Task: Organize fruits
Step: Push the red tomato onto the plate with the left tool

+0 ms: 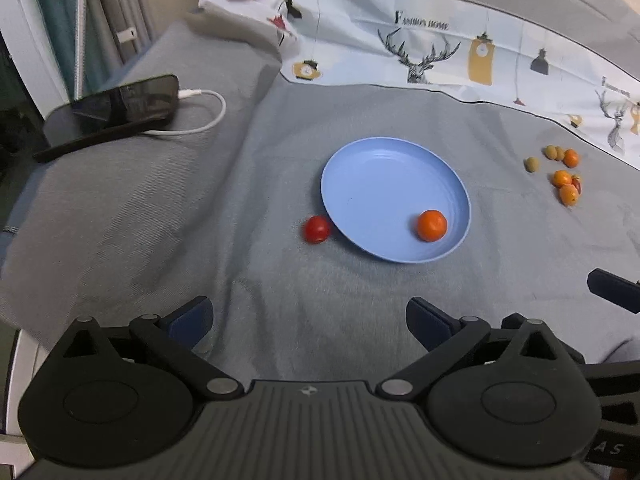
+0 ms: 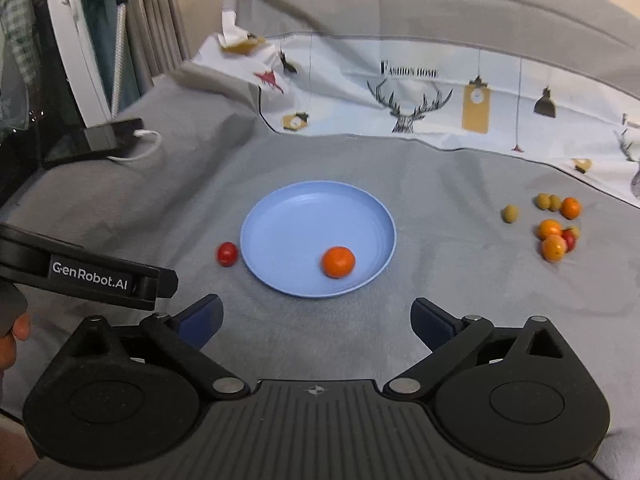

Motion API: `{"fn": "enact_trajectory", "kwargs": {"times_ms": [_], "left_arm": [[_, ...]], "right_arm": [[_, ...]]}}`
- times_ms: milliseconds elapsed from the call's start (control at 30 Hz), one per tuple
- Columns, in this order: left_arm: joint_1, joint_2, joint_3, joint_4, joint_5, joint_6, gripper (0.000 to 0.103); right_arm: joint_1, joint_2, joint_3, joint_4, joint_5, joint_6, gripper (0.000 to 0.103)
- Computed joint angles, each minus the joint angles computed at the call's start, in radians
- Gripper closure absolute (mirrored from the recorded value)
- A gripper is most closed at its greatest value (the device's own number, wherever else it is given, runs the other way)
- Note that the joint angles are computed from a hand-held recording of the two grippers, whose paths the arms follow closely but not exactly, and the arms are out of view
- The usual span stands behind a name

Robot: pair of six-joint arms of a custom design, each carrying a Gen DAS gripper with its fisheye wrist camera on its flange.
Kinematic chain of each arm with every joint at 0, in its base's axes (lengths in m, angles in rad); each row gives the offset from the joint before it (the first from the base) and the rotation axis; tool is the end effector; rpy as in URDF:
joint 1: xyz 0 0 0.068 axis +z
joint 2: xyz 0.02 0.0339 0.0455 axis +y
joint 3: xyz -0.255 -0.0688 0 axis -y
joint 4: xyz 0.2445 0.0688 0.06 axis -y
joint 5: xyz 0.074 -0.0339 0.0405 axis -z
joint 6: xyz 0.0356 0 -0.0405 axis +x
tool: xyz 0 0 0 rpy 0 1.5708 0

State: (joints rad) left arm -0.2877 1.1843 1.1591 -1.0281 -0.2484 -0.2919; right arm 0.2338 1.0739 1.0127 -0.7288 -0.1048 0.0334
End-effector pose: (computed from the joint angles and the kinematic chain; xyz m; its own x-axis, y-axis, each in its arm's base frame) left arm 0.2168 -0.0550 0.3092 -0.8437 -0.0412 -0.5353 -0.0881 0.9942 0.0623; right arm 0.2162 0.0553 0.3049 -0.7007 -0.1327 -0.7010 -0.2788 0.9554 0.0978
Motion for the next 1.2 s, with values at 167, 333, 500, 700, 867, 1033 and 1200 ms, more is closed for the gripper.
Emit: {"fn": "enact_trajectory", "kwargs": {"times_ms": [167, 333, 500, 700, 867, 1033, 1200], "left_arm": [[-0.059, -0.075, -0.022, -0.030, -0.056, -0.020, 0.000], [0.019, -0.060, -0.094, 0.093, -0.040, 0.018, 0.000], [0.132, 0.109, -0.147, 0.340, 0.067, 0.222, 0.001], [0.179, 0.417, -0.073, 0.501, 0.124, 0.389, 0.022], [0.203, 0.598, 0.020, 0.524, 0.135, 0.449, 0.035], [0.225, 0.644, 0.062, 0.546, 0.201, 0.479, 0.047], [0.217, 0.589, 0.040, 0.526, 0.217, 0.452, 0.071]], "right_arm": [[0.014, -0.131, -0.033, -0.062, 0.013, 0.011, 0.002], [0.008, -0.177, -0.046, -0.074, 0.024, 0.028, 0.002], [-0.027, -0.166, -0.050, -0.075, 0.011, 0.026, 0.002], [-0.076, -0.073, -0.040, -0.064, 0.000, 0.030, 0.002], [-0.097, 0.024, -0.016, -0.041, 0.000, 0.021, 0.002], [-0.116, 0.118, 0.013, -0.020, -0.016, 0.026, 0.002], [-0.119, 0.152, 0.021, -0.004, -0.023, 0.031, 0.002]]}}
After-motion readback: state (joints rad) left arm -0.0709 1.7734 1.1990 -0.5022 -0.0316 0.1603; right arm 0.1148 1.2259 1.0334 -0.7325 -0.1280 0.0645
